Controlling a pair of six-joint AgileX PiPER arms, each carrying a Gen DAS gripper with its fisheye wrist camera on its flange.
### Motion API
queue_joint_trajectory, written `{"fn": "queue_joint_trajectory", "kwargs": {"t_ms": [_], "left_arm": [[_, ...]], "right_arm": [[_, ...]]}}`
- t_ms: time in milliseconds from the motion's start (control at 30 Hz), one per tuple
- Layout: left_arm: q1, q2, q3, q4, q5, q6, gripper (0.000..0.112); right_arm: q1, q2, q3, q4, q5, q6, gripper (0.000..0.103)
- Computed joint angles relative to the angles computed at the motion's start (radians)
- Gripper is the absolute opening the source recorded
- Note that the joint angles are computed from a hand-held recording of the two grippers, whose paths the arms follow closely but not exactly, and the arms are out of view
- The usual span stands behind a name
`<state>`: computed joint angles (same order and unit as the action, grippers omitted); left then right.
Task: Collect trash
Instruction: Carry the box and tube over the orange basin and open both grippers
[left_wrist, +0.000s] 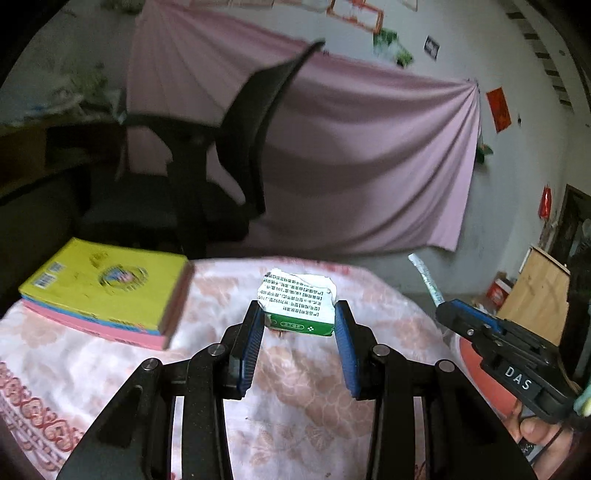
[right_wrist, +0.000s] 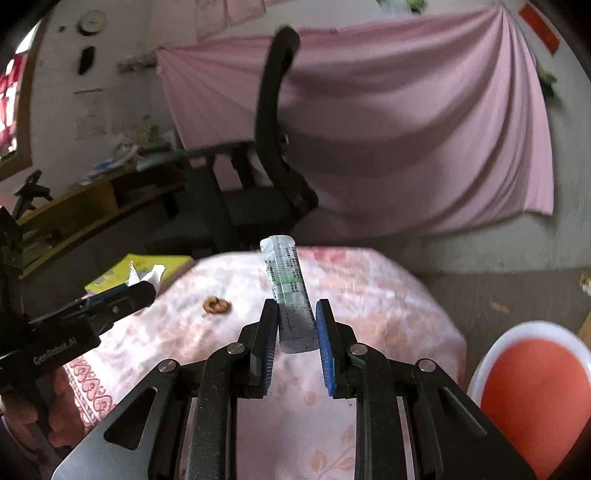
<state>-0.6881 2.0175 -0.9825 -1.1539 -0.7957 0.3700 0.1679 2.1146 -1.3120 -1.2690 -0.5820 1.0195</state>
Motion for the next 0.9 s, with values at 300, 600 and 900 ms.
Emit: {"fn": "queue_joint_trajectory", "kwargs": {"t_ms": [300, 600, 900], "left_arm": [[-0.162, -0.022, 0.026, -0.055, -0.273, 0.100, 0.033], [-0.269, -0.005, -0.070, -0.086, -0.351, 0.275, 0.033], [-0.323, 0.049, -0.270, -0.110, -0.291, 0.478, 0.033]], "right_arm": [[-0.053, -0.117, 0.261, 0.380, -0.258, -0.456, 0.019], [-0.153, -0.194, 0.406, 0.496, -0.428, -0.547, 0.019], [-0.266, -0.227, 0.460, 0.536, -0.467, -0.518, 0.019]]}}
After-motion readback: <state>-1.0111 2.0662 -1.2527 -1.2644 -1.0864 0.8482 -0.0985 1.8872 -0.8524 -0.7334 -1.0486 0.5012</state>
